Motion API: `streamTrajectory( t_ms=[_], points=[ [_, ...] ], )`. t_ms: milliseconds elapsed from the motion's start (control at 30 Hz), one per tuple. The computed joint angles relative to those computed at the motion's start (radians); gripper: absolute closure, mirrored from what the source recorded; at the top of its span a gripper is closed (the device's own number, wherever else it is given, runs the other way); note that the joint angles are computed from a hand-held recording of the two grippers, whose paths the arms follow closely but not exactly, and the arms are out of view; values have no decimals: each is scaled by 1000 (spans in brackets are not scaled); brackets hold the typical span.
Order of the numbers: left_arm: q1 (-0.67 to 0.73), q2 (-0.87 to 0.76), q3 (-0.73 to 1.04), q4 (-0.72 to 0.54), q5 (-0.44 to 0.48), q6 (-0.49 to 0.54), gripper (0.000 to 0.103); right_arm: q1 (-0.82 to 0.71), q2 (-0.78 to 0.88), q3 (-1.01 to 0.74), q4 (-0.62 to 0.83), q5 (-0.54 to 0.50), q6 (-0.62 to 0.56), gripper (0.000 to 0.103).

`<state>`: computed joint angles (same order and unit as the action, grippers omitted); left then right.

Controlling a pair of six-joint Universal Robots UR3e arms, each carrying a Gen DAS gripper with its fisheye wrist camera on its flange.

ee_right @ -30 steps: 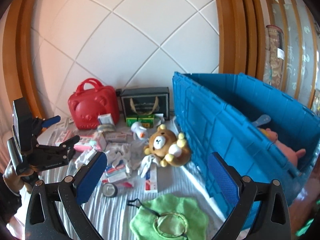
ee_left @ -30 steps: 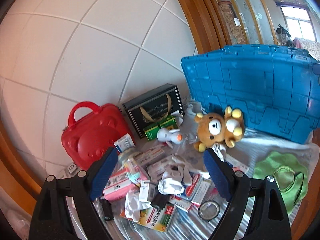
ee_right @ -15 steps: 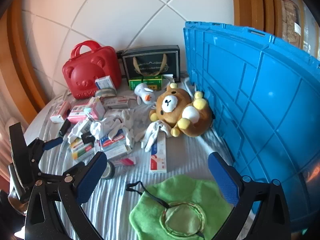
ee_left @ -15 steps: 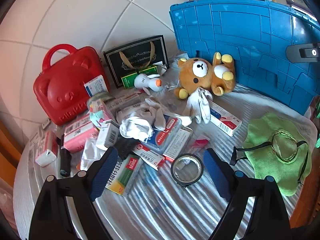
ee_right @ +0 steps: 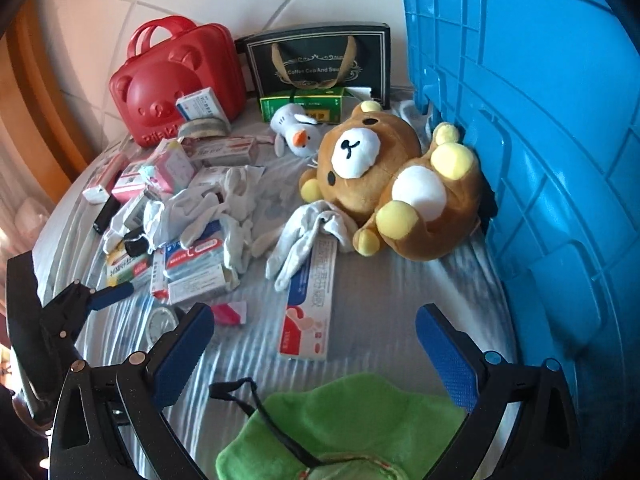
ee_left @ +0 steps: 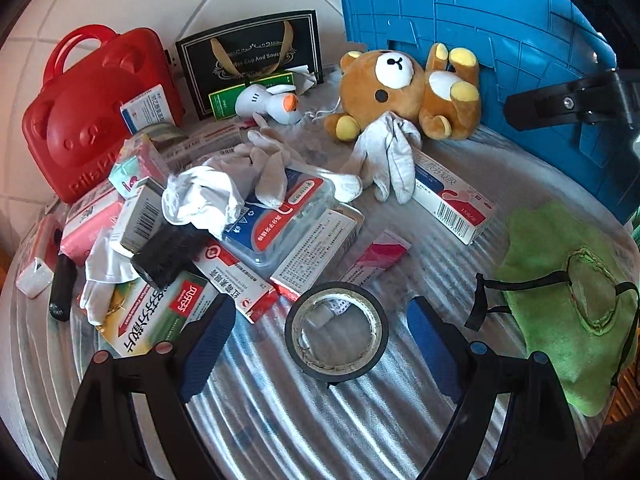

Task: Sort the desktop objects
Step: 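Grasp the black tape roll with the left tool while the right tool grasps the ointment box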

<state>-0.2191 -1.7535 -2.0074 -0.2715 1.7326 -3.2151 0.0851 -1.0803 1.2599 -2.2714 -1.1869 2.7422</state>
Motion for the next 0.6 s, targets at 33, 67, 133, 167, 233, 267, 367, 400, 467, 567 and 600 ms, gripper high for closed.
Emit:
streamTrajectory(
  t_ms=[33, 67, 133, 167, 233, 267, 367, 400, 467, 567, 600],
  points=[
    [11, -8, 4, -6, -22, 5, 15, 7, 38, -43, 21, -7, 0, 1],
    [18, -19, 9, -12, -34, 8, 18, 13, 80, -94, 52, -9, 1, 1],
    [40, -29, 18, -43, -70, 1, 38, 30, 152, -175, 90, -23, 6, 1],
    [58, -28, 16, -59, -101, -9, 47, 42, 186, -215, 109, -36, 7, 1],
    [76, -30, 4, -53, -130, -16, 48, 66, 248, -289, 134, -74, 7, 5],
    [76, -33, 1, -48, -130, -13, 48, 79, 280, -329, 151, -95, 2, 6],
    [74, -36, 5, -53, -132, -10, 48, 110, 369, -445, 210, -164, -5, 23],
    [77, -33, 8, -61, -138, -9, 48, 117, 396, -481, 235, -178, -5, 35],
    [80, -32, 13, -70, -143, 4, 48, 122, 433, -535, 285, -182, -9, 49],
    [88, -31, 22, -85, -156, 18, 48, 150, 422, -486, 201, -232, -42, 54],
    [90, -26, 22, -92, -160, 21, 48, 146, 419, -480, 202, -215, -45, 61]
  ],
)
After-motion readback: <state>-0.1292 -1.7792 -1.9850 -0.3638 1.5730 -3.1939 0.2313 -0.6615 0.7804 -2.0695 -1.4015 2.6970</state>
